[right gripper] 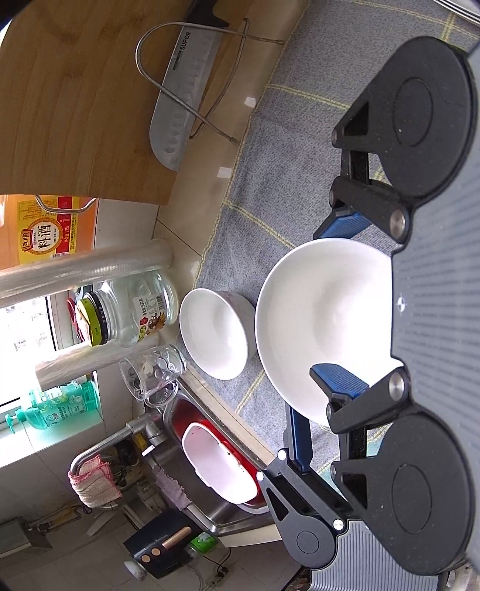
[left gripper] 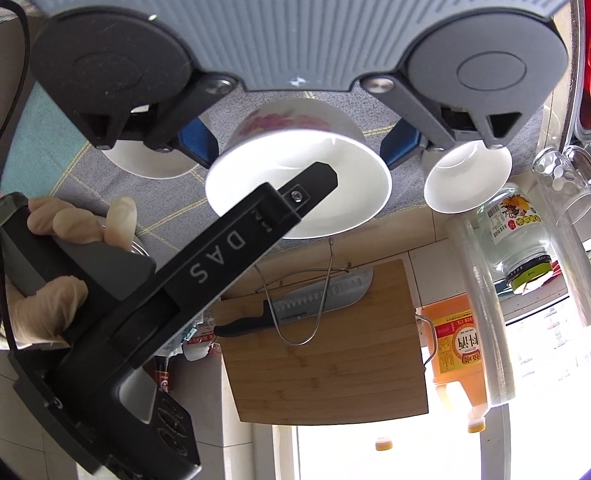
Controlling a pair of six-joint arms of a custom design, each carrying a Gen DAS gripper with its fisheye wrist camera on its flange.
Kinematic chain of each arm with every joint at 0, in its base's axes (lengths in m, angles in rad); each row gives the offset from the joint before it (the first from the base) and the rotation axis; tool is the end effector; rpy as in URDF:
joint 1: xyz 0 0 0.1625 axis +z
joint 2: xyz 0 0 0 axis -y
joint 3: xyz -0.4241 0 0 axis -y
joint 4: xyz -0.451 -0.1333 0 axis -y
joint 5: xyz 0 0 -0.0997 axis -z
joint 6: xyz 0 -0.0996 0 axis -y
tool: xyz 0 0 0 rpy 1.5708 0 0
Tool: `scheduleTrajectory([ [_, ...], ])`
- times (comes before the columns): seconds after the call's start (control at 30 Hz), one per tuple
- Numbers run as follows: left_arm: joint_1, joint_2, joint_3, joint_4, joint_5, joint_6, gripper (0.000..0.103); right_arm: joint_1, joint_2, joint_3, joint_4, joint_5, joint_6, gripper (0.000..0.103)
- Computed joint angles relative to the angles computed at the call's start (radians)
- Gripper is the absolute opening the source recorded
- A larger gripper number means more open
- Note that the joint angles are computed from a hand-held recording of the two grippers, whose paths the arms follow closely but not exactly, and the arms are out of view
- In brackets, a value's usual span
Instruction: Organize plates and bowls
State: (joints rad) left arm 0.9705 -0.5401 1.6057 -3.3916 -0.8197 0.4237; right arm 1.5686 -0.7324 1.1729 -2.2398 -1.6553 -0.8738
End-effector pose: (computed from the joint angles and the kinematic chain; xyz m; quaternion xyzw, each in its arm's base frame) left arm -0.2319 -0.6950 0.0012 0.3058 0.8201 -0.3717 0.3094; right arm 0.1230 -0.8432 0.1797 0.4146 -0.9019 0.0854 0.0863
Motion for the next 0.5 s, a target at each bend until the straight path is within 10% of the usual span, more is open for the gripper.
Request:
scheduleTrajectory([
  [0.5,-0.017,-0.04,0.072,0.034,-0.082,0.013,0.094,-0.02,-0.124,0.17,-0.1,-0.012,0.069,0.076],
])
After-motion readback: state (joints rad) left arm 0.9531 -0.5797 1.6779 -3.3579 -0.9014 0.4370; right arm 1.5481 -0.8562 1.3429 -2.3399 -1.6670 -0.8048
